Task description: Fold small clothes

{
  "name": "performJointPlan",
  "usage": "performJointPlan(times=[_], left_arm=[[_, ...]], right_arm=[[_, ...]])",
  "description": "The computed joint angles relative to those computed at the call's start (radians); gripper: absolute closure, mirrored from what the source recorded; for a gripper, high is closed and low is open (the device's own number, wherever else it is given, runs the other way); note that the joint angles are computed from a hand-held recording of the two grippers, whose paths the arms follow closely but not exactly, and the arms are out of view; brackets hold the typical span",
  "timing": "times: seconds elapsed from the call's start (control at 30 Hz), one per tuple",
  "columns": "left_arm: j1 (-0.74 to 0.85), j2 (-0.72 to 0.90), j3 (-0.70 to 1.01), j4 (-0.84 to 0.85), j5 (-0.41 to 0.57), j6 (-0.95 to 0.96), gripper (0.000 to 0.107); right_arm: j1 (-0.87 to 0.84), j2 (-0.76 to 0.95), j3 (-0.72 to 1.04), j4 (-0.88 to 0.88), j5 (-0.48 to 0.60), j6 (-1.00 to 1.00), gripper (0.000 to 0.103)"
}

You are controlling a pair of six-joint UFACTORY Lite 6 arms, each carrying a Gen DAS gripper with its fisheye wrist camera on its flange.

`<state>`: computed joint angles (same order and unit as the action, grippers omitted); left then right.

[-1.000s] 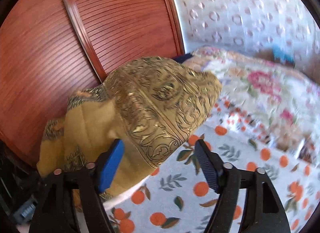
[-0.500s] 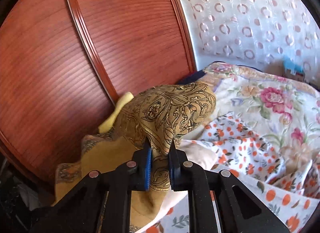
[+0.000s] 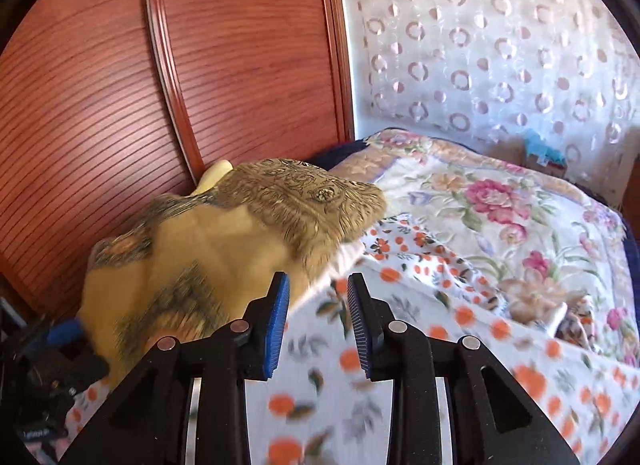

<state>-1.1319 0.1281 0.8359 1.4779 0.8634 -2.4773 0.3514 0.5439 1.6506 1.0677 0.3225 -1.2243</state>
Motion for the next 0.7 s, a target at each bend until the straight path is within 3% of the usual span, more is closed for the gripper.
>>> performJointPlan(times=[0.1,0.27,0.33,0.5,0.6,0.7], left_arm=[[-0.064,0.017,0.066,-0.047,0.035,0.098,0.027],[-0.156,0.068,0.185,-0.114,0.114,0.209,0.025],[-0.185,0.087,0.230,-0.128,0.137,0.239,0.025],[-0.258,0.177,0.387,-0.150,0.185,0.323,0.023],[-0.292,0.237,0.489,-0.163,0.201,0.370,0.023],[-0.324,0.293,0.593,-0.174,0.232,0.411,0.023]], right_arm=[[-0.033,-0.243,-0.293,0.244,-0.007,-0.268,0.069],[-0.092,-0.585,-0.628,0.341,0.019,-0.393,0.064],[-0.132,-0.716,-0.743,0.336,0.042,-0.392,0.060],[-0.271,-1.064,-0.986,0.181,0.126,-0.238,0.037],[-0.392,-1.297,-1.100,0.047,0.214,-0.094,0.035],[-0.604,-1.512,-1.169,-0.037,0.389,-0.014,0.035]])
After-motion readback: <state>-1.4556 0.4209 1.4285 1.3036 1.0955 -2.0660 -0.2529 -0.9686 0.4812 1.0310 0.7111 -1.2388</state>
